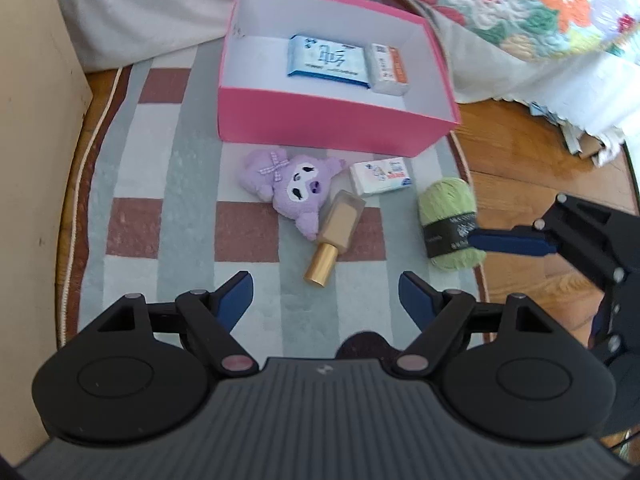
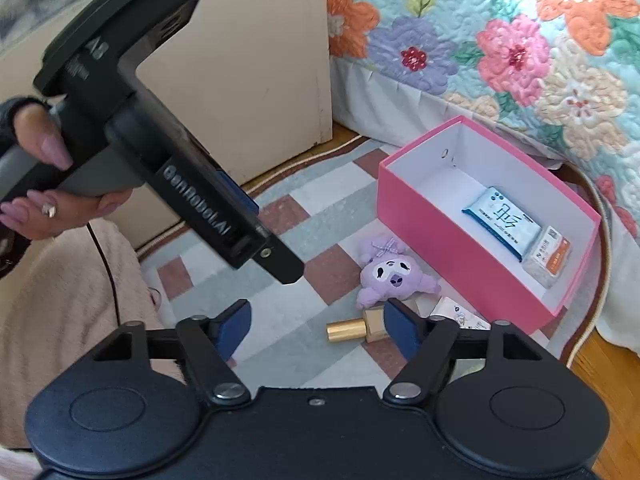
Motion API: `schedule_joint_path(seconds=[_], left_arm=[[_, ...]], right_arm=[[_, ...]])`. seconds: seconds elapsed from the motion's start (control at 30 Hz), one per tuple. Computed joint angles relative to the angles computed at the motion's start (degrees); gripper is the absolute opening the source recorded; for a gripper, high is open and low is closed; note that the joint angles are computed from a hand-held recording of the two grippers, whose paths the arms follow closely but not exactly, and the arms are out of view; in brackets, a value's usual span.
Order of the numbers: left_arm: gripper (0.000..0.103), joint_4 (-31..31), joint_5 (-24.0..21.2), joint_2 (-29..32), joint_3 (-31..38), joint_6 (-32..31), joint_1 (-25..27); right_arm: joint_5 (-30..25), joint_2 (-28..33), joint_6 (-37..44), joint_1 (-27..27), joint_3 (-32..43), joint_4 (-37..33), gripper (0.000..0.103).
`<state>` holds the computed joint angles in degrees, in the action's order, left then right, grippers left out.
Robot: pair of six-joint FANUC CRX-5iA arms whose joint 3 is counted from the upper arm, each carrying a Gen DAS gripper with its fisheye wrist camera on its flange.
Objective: Organize objects
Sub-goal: 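Move the left gripper down to the gold-capped foundation bottle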
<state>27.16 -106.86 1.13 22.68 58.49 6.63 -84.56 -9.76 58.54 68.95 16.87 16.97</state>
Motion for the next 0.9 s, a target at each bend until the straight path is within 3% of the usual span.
schedule_joint_path(seconds=[0.17, 0.27, 0.53, 0.7, 0.9], left_arm=[[0.079, 0.91, 3.1, -1.1, -5.26, 2.08, 0.03], [0.079, 1.91, 5.31, -2.26, -8.65, 2.95, 0.35], [0.079, 3.22, 13.43, -5.06, -18.8, -1.78, -0.7], [0.078, 4.38, 17.17, -5.73, -22.76, -4.73, -1.1], [0.074, 6.57, 18.09, -3.41, -23.9, -4.46, -2.5]], right_arm=[[1.42, 0.89, 4.96, -1.18, -4.06, 0.53, 0.08], [4.98, -0.04, 3.98, -1.81, -8.45, 0.96, 0.081], [12.82, -1.16, 0.68, -3.07, -19.65, 6.71, 0.081], [15.34, -0.78, 1.79, -6.05, -21.81, 6.49, 0.081], [17.02, -1.68, 2.2, -7.85, -22.79, 4.14, 0.081]])
